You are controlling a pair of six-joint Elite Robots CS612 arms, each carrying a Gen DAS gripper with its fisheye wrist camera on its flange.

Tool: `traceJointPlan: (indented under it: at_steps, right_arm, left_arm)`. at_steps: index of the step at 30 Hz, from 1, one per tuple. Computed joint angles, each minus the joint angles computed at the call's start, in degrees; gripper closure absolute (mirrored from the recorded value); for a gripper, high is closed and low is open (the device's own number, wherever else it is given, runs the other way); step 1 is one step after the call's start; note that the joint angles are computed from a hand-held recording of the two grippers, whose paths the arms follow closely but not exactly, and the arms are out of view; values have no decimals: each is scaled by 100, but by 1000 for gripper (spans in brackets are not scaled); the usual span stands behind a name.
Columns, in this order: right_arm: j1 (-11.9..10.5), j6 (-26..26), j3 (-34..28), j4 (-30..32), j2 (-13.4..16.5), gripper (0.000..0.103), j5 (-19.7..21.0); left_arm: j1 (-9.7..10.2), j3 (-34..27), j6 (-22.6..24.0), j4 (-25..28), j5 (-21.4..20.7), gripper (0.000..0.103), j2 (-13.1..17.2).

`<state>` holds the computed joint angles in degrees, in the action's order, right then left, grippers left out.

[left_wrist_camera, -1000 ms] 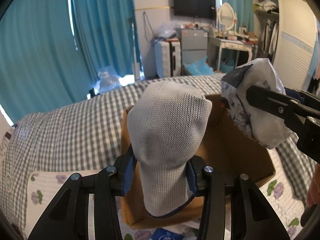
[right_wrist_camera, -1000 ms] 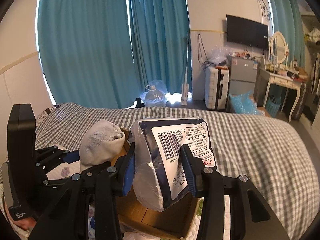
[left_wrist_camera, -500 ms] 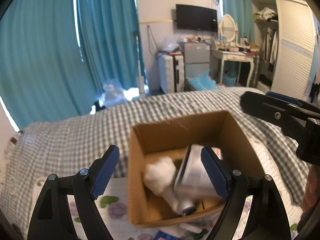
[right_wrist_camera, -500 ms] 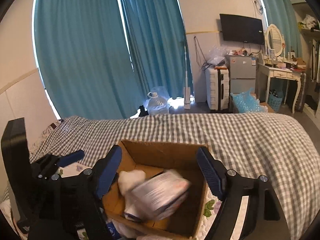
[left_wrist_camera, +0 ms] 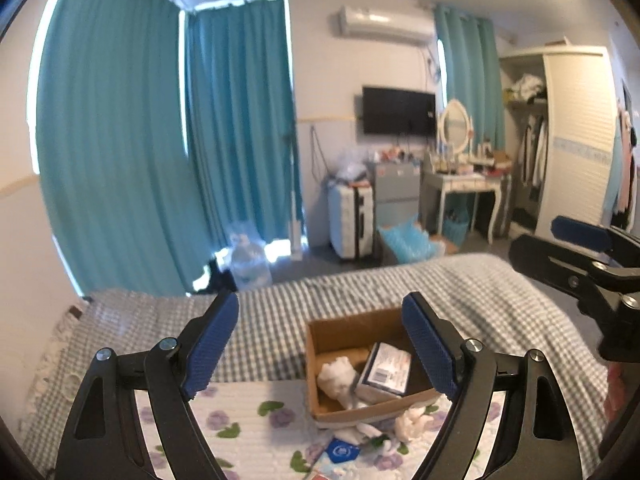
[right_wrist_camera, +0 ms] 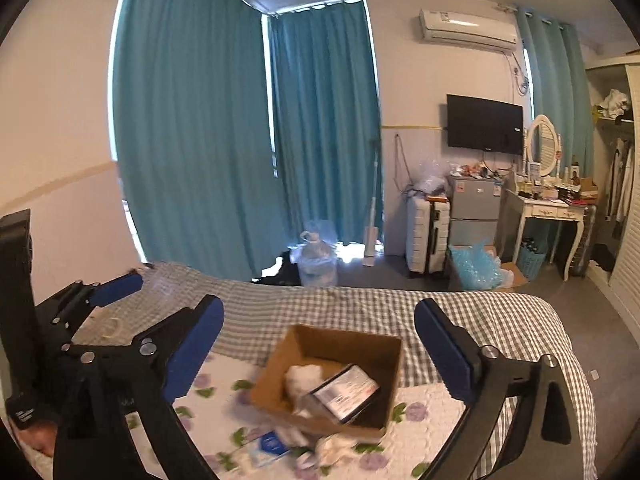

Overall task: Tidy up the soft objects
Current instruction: 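Lift both tools away from the box back toward the bed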

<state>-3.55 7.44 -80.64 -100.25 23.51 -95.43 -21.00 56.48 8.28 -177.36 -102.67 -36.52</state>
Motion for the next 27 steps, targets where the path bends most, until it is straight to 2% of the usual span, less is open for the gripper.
traceJointPlan:
  at_steps: [3, 4, 5, 8, 11, 20, 27]
  right_arm:
    - [171, -142, -285, 121, -28, 0, -304]
    - [211, -180, -341, 144, -27, 0, -371]
    - [273, -243, -419, 188, -22, 0, -481]
    - [411, -369, -643, 281, 59, 0, -638]
    - [518, -303, -845, 518, 197, 0, -777]
    - [614, 107, -1321, 1362, 782, 0, -724]
    - [502, 427, -1332, 1883, 1145, 0, -477]
  left_arm:
    - [75, 493, -35, -378, -19, 16, -331]
    - [88, 575, -39, -428, -19, 12, -384]
    - [112, 746, -68, -559, 5, 0, -482]
    - [157, 1048, -161, -916, 40, 0, -604]
    - [193, 1350, -130, -898, 64, 0, -727]
    - [261, 1914, 16, -805, 90, 0, -763]
    - [231, 1898, 33, -292, 136, 0, -497]
